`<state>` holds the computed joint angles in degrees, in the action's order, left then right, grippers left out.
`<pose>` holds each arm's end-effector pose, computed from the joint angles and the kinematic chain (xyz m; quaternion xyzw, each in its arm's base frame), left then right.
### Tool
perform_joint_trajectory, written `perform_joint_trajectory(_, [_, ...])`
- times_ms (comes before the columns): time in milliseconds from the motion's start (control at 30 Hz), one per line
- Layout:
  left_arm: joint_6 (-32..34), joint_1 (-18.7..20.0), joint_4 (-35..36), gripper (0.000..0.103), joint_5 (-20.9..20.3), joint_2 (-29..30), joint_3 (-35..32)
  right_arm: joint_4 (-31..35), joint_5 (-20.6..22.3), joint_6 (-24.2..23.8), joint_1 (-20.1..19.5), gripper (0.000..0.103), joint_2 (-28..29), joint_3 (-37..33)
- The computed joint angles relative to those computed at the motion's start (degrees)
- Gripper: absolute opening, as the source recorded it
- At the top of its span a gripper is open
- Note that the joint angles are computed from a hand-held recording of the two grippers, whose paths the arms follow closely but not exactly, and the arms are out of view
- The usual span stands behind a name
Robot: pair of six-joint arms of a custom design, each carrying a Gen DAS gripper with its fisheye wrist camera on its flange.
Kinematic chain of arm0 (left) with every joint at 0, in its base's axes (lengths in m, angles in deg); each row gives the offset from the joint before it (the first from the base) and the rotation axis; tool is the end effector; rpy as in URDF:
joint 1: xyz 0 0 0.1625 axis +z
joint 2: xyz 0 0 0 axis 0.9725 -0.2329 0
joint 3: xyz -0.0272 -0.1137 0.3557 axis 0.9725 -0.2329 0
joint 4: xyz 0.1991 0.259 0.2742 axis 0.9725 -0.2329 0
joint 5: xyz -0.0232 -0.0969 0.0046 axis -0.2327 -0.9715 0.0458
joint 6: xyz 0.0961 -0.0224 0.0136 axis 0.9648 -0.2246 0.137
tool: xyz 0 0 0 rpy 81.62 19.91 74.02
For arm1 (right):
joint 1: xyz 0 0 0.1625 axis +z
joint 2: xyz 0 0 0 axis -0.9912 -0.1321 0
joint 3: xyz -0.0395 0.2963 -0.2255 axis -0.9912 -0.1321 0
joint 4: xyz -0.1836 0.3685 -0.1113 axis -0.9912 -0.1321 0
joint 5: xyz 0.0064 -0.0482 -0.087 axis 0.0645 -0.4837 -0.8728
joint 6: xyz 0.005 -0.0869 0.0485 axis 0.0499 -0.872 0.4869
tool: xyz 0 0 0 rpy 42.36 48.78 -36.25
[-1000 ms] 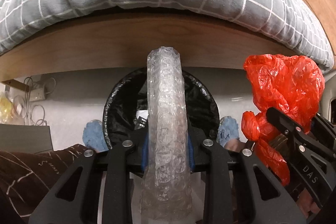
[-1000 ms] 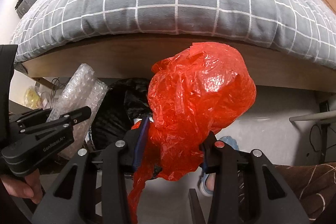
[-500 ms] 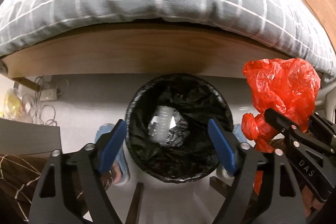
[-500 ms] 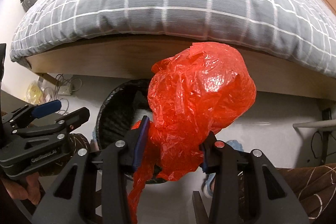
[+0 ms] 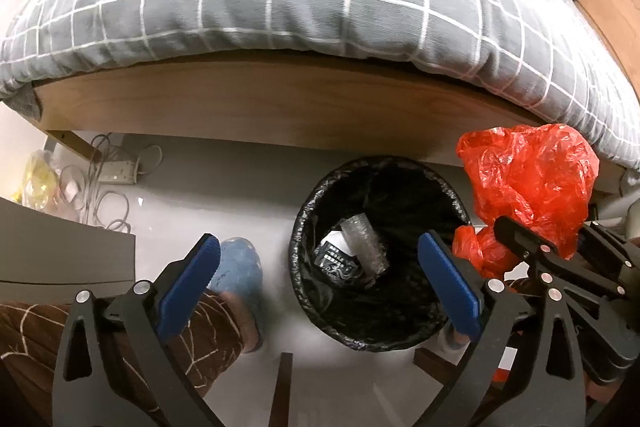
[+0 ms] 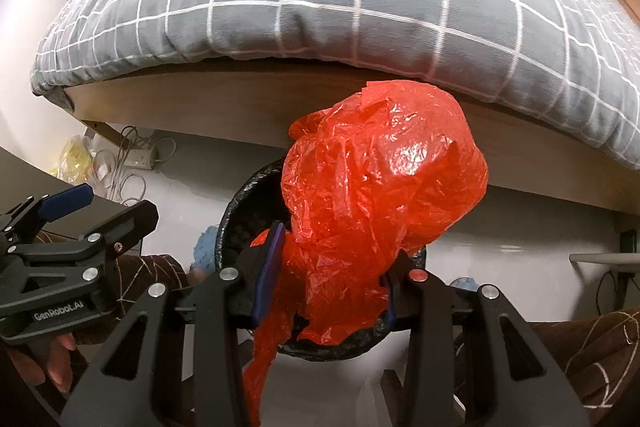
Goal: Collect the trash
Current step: 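Open the left tool over the bin dropping bubble wrap while the right tool drops the red bag, then move the left tool to the white drawstring bag while the right tool reaches the yellow cup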
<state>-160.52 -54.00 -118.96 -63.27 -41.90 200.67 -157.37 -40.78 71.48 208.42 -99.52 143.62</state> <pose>-0.1643 -0.2738 0.2321 -0.0678 0.9073 -0.2108 0.3574 0.3334 -0.3339 0.0542 0.2298 -0.9189 0.0785 0.3110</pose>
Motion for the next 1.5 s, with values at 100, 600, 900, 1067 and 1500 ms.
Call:
perform_joint_trajectory(100, [-0.2, -0.2, 0.3, 0.097, 0.0, 0.0, -0.2, -0.1, 0.4, 0.0, 0.1, 0.04, 1.0, -0.5])
perform_joint_trajectory(600, [-1.0, -1.0, 2.1, 0.097, 1.7, -0.5, -1.3, -1.8, -1.4, -0.6, 1.1, 0.071, 1.2, -1.3])
perform_joint_trajectory(900, [-2.4, -2.9, 4.5, 0.097, 5.2, 0.9, -3.9, -7.4, -5.6, -3.3, 3.1, 0.084, -1.7, -0.6])
perform_joint_trajectory(1067, [-3.3, -3.2, 6.2, 0.097, 8.0, 2.0, -6.1, -11.6, -7.4, -6.5, 4.4, 0.091, -2.3, -1.0])
perform_joint_trajectory(1500, [3.0, 0.4, 3.4, 0.097, 16.6, 8.7, -15.7, -16.9, -9.5, -11.6, 2.6, 0.095, -2.0, -7.9])
